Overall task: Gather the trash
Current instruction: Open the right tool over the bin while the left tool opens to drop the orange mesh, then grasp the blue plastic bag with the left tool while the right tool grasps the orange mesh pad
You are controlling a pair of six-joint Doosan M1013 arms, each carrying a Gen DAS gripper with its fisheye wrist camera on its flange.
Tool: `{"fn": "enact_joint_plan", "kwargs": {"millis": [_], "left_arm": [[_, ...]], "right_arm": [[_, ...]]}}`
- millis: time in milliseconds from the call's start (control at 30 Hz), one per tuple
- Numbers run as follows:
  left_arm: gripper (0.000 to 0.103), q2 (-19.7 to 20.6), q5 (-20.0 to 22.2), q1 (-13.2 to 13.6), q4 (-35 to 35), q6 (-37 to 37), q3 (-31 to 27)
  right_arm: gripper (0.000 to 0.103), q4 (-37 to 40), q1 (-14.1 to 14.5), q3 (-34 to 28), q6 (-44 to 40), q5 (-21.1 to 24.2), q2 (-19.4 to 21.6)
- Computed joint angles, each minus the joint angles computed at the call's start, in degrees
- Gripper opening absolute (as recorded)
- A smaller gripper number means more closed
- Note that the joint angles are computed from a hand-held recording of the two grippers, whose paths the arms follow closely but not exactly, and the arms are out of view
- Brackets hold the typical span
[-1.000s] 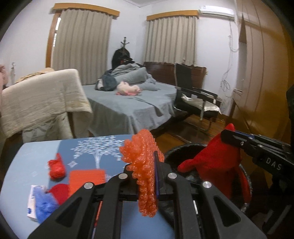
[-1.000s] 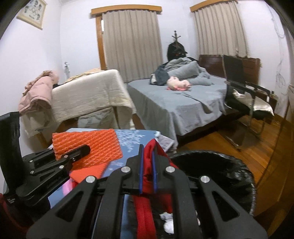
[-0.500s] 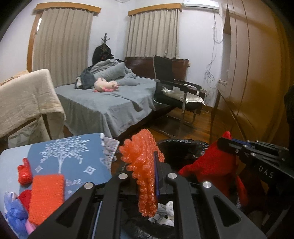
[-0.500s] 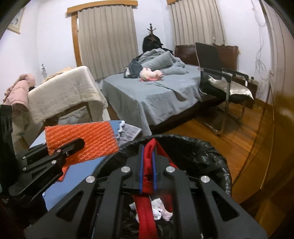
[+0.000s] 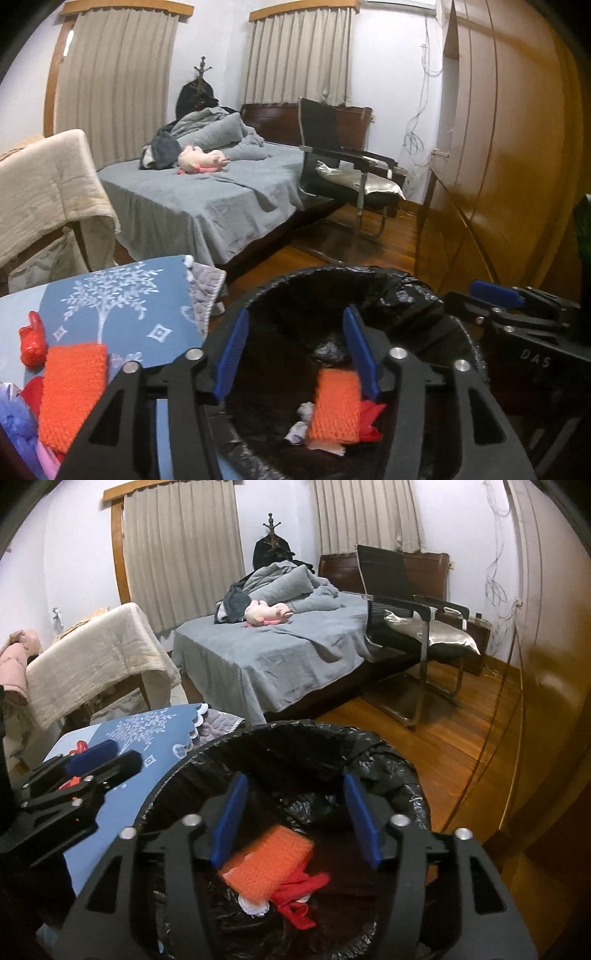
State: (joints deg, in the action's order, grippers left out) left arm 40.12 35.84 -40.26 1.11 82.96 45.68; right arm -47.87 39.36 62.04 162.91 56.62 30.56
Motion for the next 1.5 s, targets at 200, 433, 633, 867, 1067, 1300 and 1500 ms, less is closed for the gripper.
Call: {"fn": "enact_joint_plan", "kwargs": {"millis": [200, 433, 633, 867, 1067, 1300, 1500], "left_arm": [[0.085, -3.0, -2.7, 0.7, 8.8, -8.0, 4.4], [0.095, -7.0, -4.3, 1.9, 20.5, -19.2, 10.4], [0.096, -10.4, -3.9, 3.3, 30.2, -29.1, 15.6], [0.096, -13.3, -2.4, 5.4, 39.2, -38.1, 20.8], [0.096, -14.8, -1.3, 7.0, 42.8, -43.0, 24.2], [0.095, -15.1, -0.6, 8.6, 43.0, -45.6, 26.6], [0.092, -13.6, 0.0, 9.8, 39.2, -43.4, 26.1]], "right_arm": [[0.094, -3.0, 1.0, -1.4, 1.5, 0.5, 0.7], [0.096, -1.4, 1.8, -6.0, -1.2, -0.9, 3.2], [0.096, 0.6, 2.9, -12.1, -5.2, -2.1, 6.8], [0.096, 3.7, 4.1, -20.8, -11.0, -3.5, 12.3], [0.096, 8.3, 4.8, -29.3, -15.7, -3.1, 17.6], [0.096, 12.5, 5.3, -38.4, -21.4, 0.2, 22.9], [0.096, 14.8, 5.4, -44.2, -25.9, 3.4, 26.4]]}}
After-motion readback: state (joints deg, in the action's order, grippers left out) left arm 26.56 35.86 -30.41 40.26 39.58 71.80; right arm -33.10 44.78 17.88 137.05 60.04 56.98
